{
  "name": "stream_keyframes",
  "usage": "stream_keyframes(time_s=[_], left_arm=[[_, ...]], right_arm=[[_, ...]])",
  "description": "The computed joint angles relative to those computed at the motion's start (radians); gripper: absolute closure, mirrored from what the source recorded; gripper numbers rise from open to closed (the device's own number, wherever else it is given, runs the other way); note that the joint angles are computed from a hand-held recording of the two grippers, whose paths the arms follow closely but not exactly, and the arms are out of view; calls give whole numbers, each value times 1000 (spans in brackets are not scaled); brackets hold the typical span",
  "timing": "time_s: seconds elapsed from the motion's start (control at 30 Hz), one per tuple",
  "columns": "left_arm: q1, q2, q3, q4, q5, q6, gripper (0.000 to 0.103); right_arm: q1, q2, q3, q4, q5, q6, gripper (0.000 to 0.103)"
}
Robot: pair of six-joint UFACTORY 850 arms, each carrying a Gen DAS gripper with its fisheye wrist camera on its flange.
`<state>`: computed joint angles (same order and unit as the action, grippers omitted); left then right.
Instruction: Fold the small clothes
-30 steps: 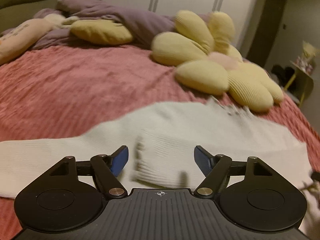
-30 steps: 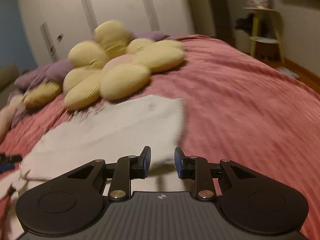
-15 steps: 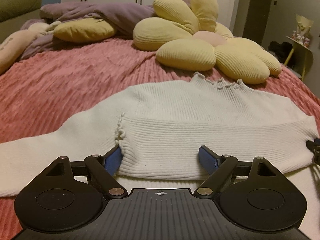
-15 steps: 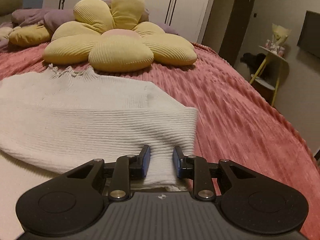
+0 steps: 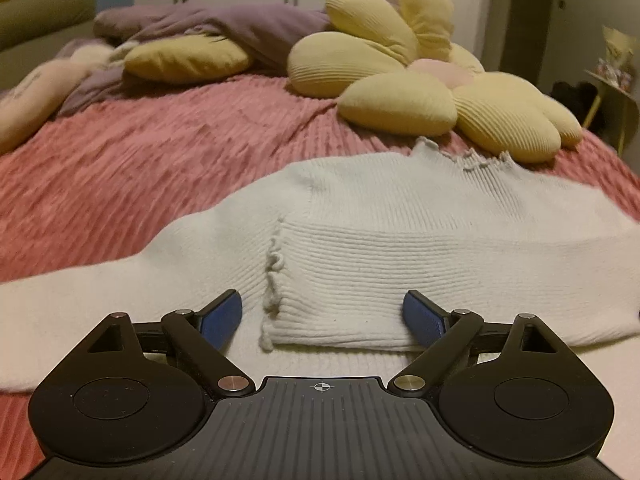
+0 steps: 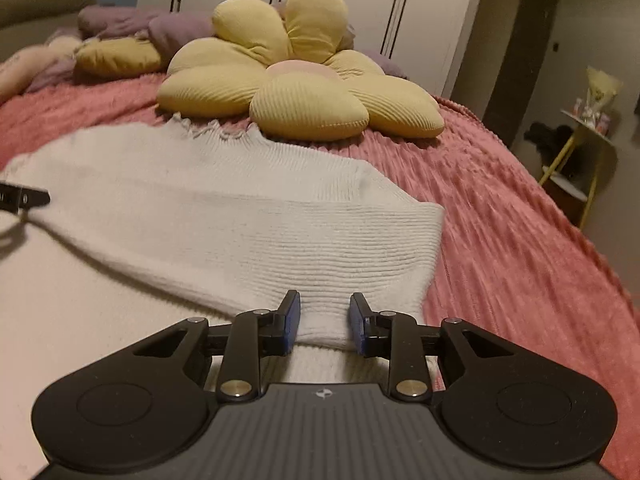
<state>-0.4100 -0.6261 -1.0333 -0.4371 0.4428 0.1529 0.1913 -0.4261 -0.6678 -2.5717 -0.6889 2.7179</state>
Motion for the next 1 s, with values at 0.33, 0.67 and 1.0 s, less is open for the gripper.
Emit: stream_keyframes(time_s=[0.33, 0.67, 1.0], left_arm=[[105, 164, 221, 197, 59, -339, 7], [395, 246, 394, 358, 139, -773, 21], [649, 133, 389, 753, 407, -1488, 83]], right_arm=[[88, 172, 196, -71, 13, 185, 46], [200, 261, 295, 1, 13, 237, 32], [210, 263, 266, 81, 72, 215, 32]])
